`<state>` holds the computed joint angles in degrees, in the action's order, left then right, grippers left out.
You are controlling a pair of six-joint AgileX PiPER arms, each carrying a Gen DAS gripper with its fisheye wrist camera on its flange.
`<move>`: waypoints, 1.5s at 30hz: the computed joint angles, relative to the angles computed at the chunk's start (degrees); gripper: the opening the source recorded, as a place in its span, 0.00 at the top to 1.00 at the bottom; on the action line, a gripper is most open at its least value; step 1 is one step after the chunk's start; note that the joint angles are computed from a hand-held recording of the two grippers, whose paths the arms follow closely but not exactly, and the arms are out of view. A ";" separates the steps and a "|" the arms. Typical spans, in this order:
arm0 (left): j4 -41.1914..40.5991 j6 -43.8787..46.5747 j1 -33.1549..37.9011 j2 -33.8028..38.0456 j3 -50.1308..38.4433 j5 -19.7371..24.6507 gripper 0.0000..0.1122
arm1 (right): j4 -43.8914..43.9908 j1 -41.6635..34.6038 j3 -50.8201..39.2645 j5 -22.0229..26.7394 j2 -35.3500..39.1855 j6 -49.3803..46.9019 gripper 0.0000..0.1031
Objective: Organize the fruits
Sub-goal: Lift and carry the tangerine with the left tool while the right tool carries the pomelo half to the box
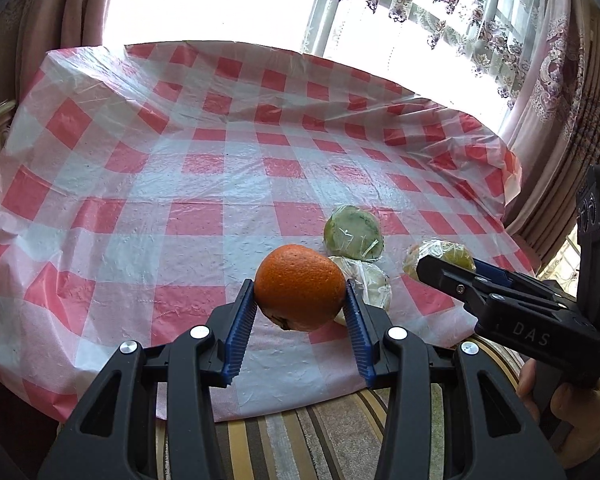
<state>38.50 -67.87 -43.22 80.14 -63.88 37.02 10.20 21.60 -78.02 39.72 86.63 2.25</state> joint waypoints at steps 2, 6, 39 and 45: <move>0.23 0.15 -0.41 0.19 -0.65 0.83 0.63 | 1.57 -1.31 1.13 -0.02 -1.14 -1.31 0.38; 0.83 0.03 -1.31 0.72 -1.87 2.38 0.63 | 5.57 -4.61 3.48 0.27 -3.35 -4.75 0.38; -19.83 33.63 -14.18 32.53 -48.08 12.72 0.63 | 15.27 -50.16 12.19 14.09 -12.84 -36.49 0.38; -25.76 43.87 -17.80 46.51 -70.98 22.09 0.63 | 9.93 -56.66 11.88 13.84 -10.05 -39.49 0.38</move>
<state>12.73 -24.00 -61.03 126.64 -134.87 59.11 20.13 -35.06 -66.15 53.56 76.58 -37.24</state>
